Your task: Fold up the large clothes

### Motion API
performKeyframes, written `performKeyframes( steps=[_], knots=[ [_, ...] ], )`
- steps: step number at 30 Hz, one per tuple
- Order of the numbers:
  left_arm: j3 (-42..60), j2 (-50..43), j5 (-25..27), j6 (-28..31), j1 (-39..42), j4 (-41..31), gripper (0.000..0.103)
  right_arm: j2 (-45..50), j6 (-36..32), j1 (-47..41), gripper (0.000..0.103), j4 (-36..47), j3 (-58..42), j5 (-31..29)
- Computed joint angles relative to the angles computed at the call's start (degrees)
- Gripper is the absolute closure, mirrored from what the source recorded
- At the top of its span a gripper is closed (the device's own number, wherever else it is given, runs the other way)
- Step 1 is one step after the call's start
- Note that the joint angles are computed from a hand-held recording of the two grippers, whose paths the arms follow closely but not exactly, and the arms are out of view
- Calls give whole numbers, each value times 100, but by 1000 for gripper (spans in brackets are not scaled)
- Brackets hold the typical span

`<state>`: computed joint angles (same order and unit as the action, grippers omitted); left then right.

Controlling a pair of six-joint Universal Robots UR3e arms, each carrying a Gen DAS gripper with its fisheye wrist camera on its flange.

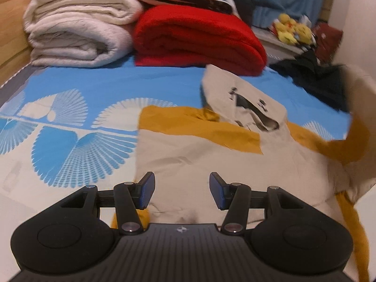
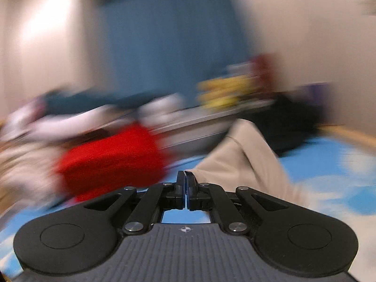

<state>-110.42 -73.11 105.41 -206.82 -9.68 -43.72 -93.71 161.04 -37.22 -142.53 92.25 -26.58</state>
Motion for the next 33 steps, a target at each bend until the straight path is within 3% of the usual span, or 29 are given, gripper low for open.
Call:
performKeyframes(
  steps=[3,5,6,8,12,14,16,18,20,22,24,33],
  knots=[
    [-148,387,-323,-26,406,-137,46,-677,-1829,879,102,3050,-4,-77],
    [-228,591,-525,-46,642,-213,46,-979,-2030,1234,101,3583,153,-618],
    [-261,666,-605,-70,728,-241,46,-1108,-2031,1288,95,3907,147,-862],
    [-323,751,-727,-60,829,-230,46,-1301,-2243,1162,92,4691,-39,-1153],
    [-409,540,-647,-93,696,-19,47,-2175,-2907,150,87,6288,52,-1035],
    [-566,468,-756,-146,727,155,47,-2602,-2968,-325,79,6307,557,-910],
    [-800,471,-988,-253,891,289,47,-2669,-2252,-247,75,5221,1210,-1117],
    [-1077,556,-1363,-398,1213,359,48,-2167,-1413,70,73,4277,1368,-1653],
    [-1343,675,-1753,-544,1601,308,55,-1759,-1188,169,73,3975,1384,-1740],
    [-1652,817,-2121,-622,1937,429,55,-1555,-760,231,73,3287,1555,-1950],
    [-1768,781,-2290,-700,2078,519,55,-1311,-464,247,73,3164,1523,-2128],
    [-1790,140,-1996,-998,1813,1099,55,-460,587,529,71,2536,1419,-2645]
  ],
)
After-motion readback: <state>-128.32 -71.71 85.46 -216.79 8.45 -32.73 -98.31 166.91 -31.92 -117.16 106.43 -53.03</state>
